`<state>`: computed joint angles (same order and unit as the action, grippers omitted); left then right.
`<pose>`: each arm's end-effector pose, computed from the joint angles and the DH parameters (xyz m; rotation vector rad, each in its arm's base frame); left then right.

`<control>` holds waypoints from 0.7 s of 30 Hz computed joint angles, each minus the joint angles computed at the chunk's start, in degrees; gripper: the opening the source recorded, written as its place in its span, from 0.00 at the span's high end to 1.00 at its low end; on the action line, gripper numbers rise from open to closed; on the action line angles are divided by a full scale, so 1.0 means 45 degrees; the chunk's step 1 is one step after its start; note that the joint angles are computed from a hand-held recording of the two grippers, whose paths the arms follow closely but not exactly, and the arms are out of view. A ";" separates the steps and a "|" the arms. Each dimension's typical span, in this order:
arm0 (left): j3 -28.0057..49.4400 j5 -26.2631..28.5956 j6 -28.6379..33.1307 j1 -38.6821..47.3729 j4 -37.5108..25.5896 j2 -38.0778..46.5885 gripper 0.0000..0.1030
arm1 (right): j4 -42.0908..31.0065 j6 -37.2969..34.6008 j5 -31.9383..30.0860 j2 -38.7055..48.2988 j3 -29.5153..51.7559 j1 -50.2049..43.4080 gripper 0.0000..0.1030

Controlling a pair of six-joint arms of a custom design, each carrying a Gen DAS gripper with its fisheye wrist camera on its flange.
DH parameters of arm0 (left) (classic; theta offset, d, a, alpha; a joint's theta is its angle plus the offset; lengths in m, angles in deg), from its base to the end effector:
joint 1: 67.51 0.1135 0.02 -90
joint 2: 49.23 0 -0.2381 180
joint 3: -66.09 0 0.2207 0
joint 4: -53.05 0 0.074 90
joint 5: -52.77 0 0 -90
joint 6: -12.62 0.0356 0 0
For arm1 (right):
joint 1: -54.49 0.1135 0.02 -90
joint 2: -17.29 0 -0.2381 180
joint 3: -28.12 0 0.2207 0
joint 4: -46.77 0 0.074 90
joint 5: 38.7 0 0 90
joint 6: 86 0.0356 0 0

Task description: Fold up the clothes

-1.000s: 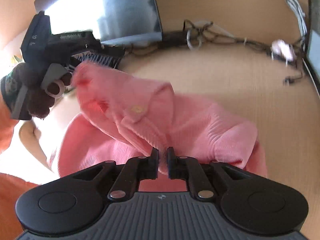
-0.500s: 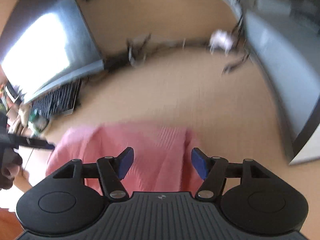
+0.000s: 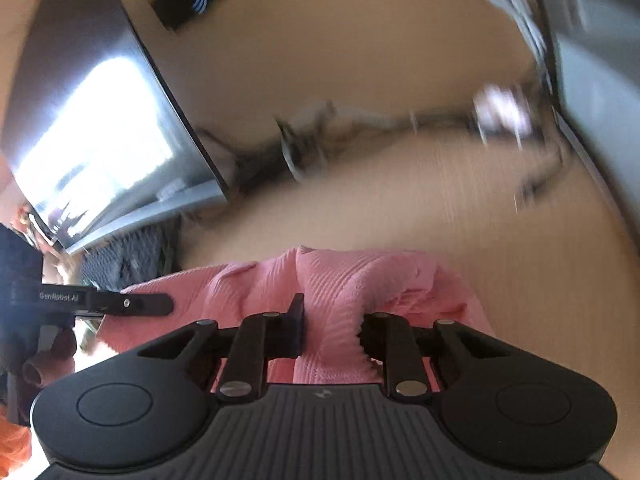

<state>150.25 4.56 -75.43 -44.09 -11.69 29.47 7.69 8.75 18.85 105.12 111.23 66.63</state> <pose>0.2337 0.0754 0.2815 -0.1974 2.3762 -0.7402 0.2952 0.0830 0.2613 -0.4340 2.2813 0.8077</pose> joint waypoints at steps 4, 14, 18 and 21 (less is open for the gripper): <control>0.0280 0.0764 0.1073 0.0645 -0.1086 -0.0691 0.72 | -0.1072 -0.0722 -0.1052 -0.0682 -0.0108 -0.0899 0.79; -0.3277 -0.1066 0.2150 0.0641 -0.1774 -0.2320 0.45 | -0.0933 -0.2289 0.1233 -0.1202 -0.2974 -0.1291 0.50; -0.2327 -0.0280 0.3149 0.1456 -0.2963 -0.3269 0.22 | -0.1043 -0.2738 0.1185 -0.2646 -0.2948 -0.1825 0.47; -0.1573 0.0486 0.3519 0.1922 -0.3150 -0.3836 0.21 | -0.0557 -0.2548 0.0718 -0.3433 -0.2869 -0.1691 0.47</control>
